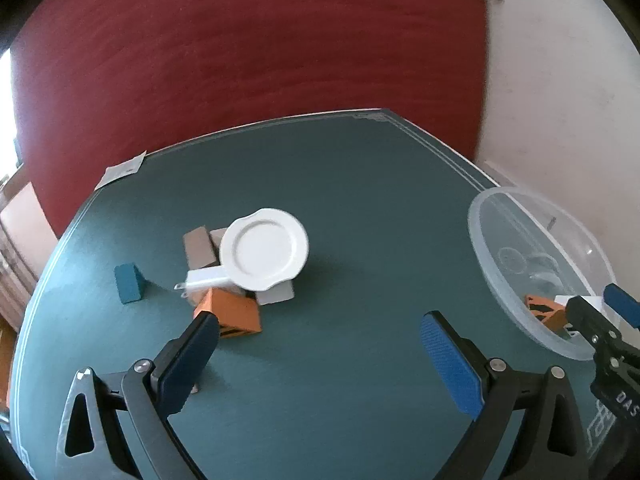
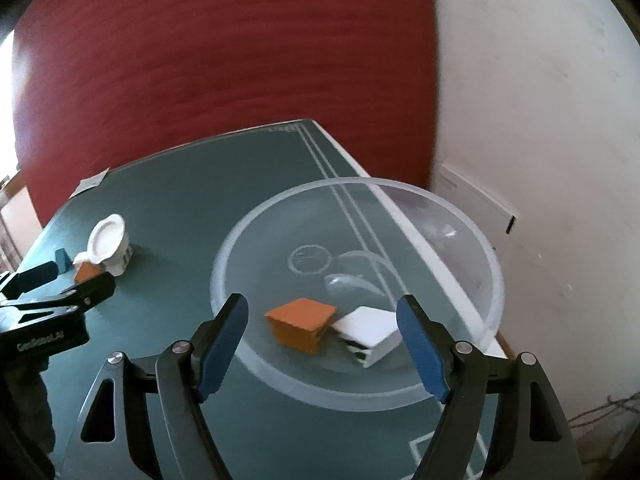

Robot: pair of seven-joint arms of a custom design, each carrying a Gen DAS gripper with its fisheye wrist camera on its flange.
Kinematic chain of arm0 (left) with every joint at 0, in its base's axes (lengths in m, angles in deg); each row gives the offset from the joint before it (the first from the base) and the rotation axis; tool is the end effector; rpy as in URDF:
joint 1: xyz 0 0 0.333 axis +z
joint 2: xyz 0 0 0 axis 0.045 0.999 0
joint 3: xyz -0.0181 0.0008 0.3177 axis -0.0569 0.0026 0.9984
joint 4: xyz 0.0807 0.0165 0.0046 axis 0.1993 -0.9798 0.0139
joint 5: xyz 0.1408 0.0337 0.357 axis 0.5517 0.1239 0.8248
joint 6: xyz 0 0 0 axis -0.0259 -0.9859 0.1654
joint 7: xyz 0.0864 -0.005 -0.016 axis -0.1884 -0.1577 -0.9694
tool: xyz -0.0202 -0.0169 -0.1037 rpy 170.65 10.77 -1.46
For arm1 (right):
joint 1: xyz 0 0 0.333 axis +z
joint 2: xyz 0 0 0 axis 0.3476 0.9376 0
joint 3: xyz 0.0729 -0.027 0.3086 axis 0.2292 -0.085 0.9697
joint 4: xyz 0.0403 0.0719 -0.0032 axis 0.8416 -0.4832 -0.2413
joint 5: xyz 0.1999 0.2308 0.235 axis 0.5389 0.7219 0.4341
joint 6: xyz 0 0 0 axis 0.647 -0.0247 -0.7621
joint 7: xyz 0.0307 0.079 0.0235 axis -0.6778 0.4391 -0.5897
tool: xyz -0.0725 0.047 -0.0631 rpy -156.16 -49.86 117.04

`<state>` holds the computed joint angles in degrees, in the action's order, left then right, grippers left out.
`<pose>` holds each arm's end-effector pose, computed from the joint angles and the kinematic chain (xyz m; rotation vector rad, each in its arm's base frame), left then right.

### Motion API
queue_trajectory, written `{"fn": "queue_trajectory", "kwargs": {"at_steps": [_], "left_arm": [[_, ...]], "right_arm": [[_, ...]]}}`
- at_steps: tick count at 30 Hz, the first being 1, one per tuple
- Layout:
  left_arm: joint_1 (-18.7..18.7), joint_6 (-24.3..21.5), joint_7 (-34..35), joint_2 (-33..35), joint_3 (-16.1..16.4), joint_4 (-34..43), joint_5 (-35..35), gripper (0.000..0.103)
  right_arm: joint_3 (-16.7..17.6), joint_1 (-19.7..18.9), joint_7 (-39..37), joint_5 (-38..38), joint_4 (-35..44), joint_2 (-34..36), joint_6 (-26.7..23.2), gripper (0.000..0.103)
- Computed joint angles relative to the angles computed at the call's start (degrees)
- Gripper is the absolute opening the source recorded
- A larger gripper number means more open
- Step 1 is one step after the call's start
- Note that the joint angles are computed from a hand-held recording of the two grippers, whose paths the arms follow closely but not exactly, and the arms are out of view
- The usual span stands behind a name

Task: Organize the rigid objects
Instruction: 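Withdraw both tools from the bowl back over the table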

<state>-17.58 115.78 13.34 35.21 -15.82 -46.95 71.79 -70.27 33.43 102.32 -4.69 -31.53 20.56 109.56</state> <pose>0.6849 -0.2656 0.4011 -1.9464 1.3491 -0.5224 0.6955 0.2121 0.3790 -1.8456 1.2902 -0.5896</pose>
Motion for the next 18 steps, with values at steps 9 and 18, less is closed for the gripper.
{"fn": "queue_trajectory", "kwargs": {"at_steps": [9,18], "left_arm": [[0.4,-0.6,-3.5,-2.7,0.1,-4.0,1.5,0.102],[1.4,-0.6,-6.7,-5.1,-0.3,-7.7,3.8,0.102]], "right_arm": [[4.1,-1.6,-4.1,0.1,-2.3,-0.8,1.8,0.078],[8.6,-3.3,-8.1,0.3,-4.2,-1.3,3.6,0.078]]}}
